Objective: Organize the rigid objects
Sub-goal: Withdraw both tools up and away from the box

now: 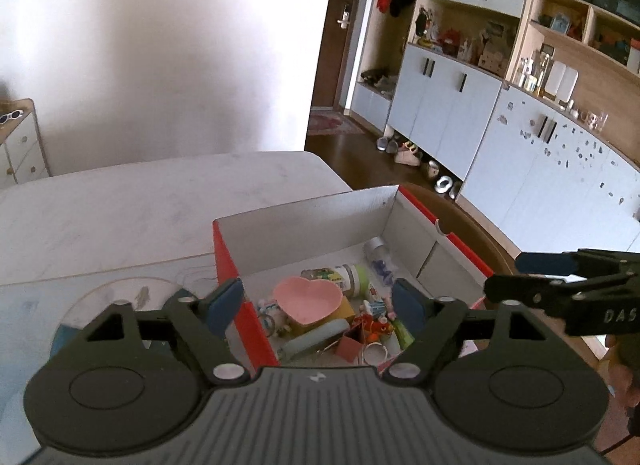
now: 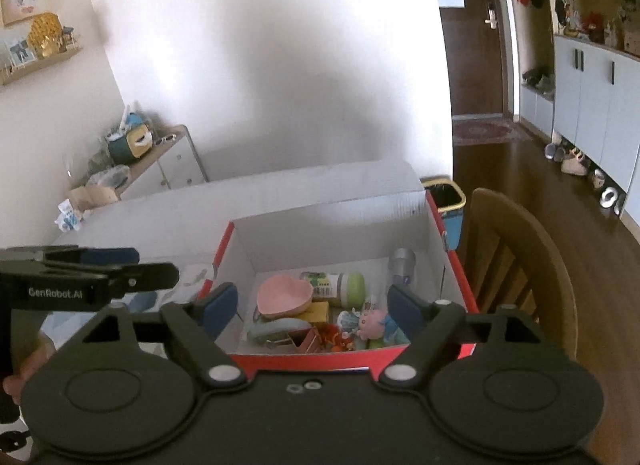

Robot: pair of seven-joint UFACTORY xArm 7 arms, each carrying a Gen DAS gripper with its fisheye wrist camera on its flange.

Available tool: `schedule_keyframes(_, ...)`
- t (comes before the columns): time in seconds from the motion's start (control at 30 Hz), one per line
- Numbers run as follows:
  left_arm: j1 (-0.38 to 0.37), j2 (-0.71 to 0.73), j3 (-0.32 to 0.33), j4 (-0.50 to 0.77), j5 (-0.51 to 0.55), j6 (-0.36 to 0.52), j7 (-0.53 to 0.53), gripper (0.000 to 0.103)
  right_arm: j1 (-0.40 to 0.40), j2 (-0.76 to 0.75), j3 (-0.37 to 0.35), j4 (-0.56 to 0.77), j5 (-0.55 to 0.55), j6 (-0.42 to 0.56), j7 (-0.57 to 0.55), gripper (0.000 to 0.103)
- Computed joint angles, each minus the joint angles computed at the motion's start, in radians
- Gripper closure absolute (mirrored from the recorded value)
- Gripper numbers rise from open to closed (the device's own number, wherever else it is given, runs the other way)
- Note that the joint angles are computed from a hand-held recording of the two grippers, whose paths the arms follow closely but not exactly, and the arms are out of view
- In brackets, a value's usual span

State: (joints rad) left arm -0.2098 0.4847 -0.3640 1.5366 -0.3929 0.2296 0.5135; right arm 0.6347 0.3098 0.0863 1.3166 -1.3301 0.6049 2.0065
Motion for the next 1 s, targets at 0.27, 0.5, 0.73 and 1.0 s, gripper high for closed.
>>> schedule_keyframes(0.27, 0.046, -0.055, -0.046, -0.100, -0.041, -0.071, 0.041, 0.009, 0.033, -0.010, 0.013, -0.008, -0.099, 0.065, 0.080, 0.000)
schedule_keyframes(0.5, 0.137, -0.064, -0.154, -0.133, -0.161, -0.082, 0.162, 0.003, 0.053, -0.002, 0.035, -0.002, -0.130, 0.132, 0.097, 0.000)
schedule_keyframes(0.73, 0.227, -0.089, -0.284, -0.194, -0.306, -0.143, 0.390, 0.002, 0.074, 0.005, 0.045, -0.007, -0.139, 0.174, 0.149, 0.000)
schedule_keyframes(1.0, 0.198, -0.127, -0.272, -0.251, -0.279, -0.202, 0.429, 0.001, 0.086, 0.003, 0.055, -0.012, -0.116, 0.199, 0.164, 0.000)
